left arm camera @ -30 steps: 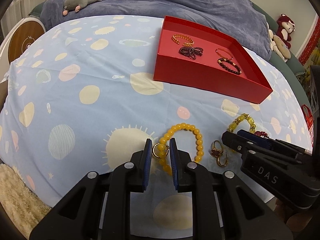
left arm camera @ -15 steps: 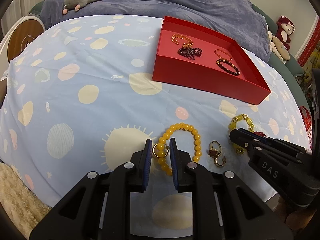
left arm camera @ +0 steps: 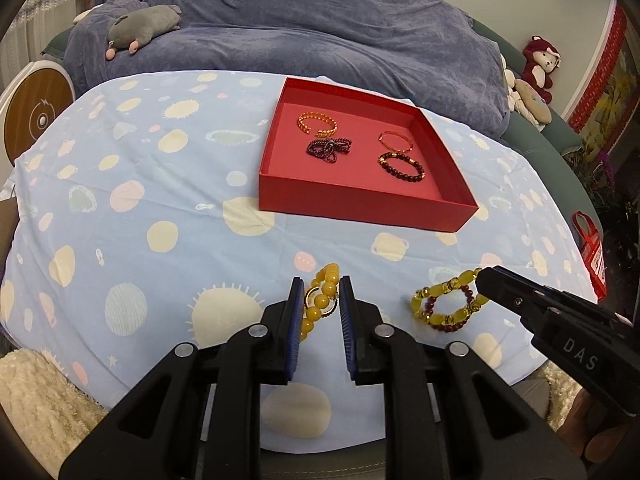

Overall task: Organize jewelry
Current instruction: 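Carry amber bracelet and crystal bracelet over the red box with both tools, then lower both bracelets into the box and open both grippers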

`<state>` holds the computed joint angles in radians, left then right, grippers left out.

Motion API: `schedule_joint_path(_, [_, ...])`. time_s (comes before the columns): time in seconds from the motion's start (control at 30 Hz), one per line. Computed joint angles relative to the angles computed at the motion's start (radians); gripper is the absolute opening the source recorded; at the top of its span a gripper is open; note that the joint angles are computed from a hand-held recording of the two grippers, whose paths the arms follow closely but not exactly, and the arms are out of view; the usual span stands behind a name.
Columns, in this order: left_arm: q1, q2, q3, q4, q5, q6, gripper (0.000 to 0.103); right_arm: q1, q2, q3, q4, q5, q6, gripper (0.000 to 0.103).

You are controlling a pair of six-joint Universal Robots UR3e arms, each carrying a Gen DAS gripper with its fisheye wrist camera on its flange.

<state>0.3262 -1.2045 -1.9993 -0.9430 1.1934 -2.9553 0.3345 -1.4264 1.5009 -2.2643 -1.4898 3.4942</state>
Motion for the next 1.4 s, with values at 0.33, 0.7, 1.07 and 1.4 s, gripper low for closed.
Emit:
schedule_joint_path(0.33, [-0.045, -0.076, 0.188, -0.048, -0.014, -0.035, 0.017, -0.062, -0.067, -0.001, 0.015, 0.023, -0.001, 0.009])
schedule_joint_path(0.7, [-0.126, -0.354, 0.51, 0.011, 0.001, -0.1, 0.017, -0.112, 0.111, -0.288, 0.054, 0.033, -0.074, 0.009])
schedule_joint_path(1.07, [-0.201, -0.666, 0.78, 0.047, 0.074, -0.143, 0.017, -0.136, 0.393, -0.629, 0.136, 0.001, -0.127, 0.009])
schedule_joint_path(1.4, [-0.204, -0.779, 0.79, 0.049, 0.116, -0.174, 0.023, -0.1, 0.541, -0.751, 0.177, 0.006, -0.143, 0.014])
